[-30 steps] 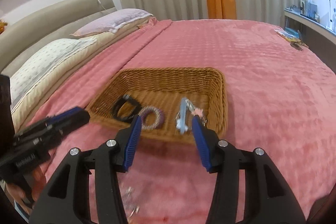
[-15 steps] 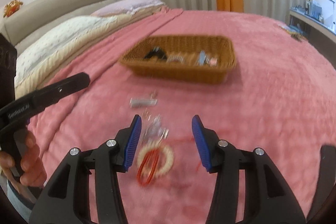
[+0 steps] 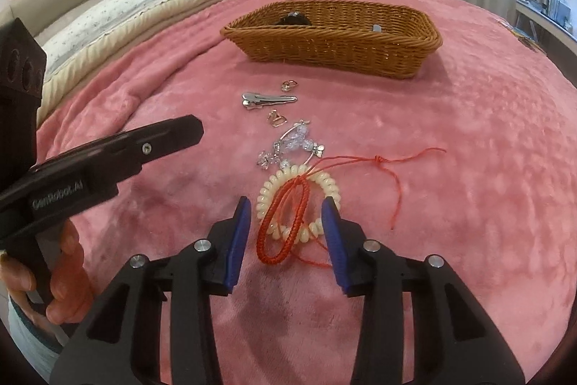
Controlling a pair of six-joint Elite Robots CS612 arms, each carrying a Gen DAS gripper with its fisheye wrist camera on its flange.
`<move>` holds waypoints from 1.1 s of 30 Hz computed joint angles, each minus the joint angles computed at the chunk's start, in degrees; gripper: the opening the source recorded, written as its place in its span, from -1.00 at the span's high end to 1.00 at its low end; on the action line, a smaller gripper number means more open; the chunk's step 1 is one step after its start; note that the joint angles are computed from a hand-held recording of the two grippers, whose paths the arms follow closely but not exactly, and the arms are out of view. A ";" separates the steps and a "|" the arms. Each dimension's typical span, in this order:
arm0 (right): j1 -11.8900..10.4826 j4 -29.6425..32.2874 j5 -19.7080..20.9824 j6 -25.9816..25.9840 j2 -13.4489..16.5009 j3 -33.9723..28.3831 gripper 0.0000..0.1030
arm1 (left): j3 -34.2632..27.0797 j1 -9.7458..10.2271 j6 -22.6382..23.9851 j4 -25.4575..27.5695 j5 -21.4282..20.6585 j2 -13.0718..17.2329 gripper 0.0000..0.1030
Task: Organize jewelry
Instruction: 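Grasp the red string bracelet with the right tool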
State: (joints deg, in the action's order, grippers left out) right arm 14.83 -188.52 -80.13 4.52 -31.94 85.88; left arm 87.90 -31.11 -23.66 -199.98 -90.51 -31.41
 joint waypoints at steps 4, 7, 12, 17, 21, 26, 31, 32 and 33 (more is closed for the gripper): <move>-0.10 1.82 -0.21 -0.16 0.21 -0.99 0.29 | -0.14 -0.10 0.02 0.33 -0.17 0.08 0.26; 0.00 3.61 0.45 -1.40 0.33 -1.57 0.58 | -0.18 -0.22 0.24 0.56 0.03 0.08 0.26; 0.16 2.59 0.27 -2.38 0.38 -1.30 0.85 | -0.17 -0.42 0.67 0.93 0.33 0.10 0.26; -0.72 -1.97 1.50 0.71 -0.04 0.32 0.93 | -0.37 -0.50 1.57 1.56 -0.63 0.12 0.26; -1.59 -4.94 0.50 2.50 -0.66 1.61 0.93 | -1.04 -0.57 3.08 3.95 -3.08 0.13 0.26; -2.95 -4.07 -0.84 5.22 -0.52 1.67 0.93 | -2.97 -1.37 5.32 11.11 -4.25 0.16 0.26; -3.37 -2.15 0.35 5.49 0.06 1.05 0.93 | -4.37 -2.92 8.52 16.73 -0.11 0.28 0.30; -3.37 -1.64 0.62 5.33 0.13 0.87 0.93 | -4.52 -3.01 8.59 17.07 0.20 0.29 0.30; -3.40 -1.43 1.00 5.26 0.19 0.81 0.93 | -4.64 -3.12 8.55 17.43 0.72 0.32 0.42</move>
State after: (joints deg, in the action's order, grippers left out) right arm 11.43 -189.95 -79.13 9.78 -31.75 86.69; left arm 83.26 -34.23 -15.11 -182.55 -89.79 -31.08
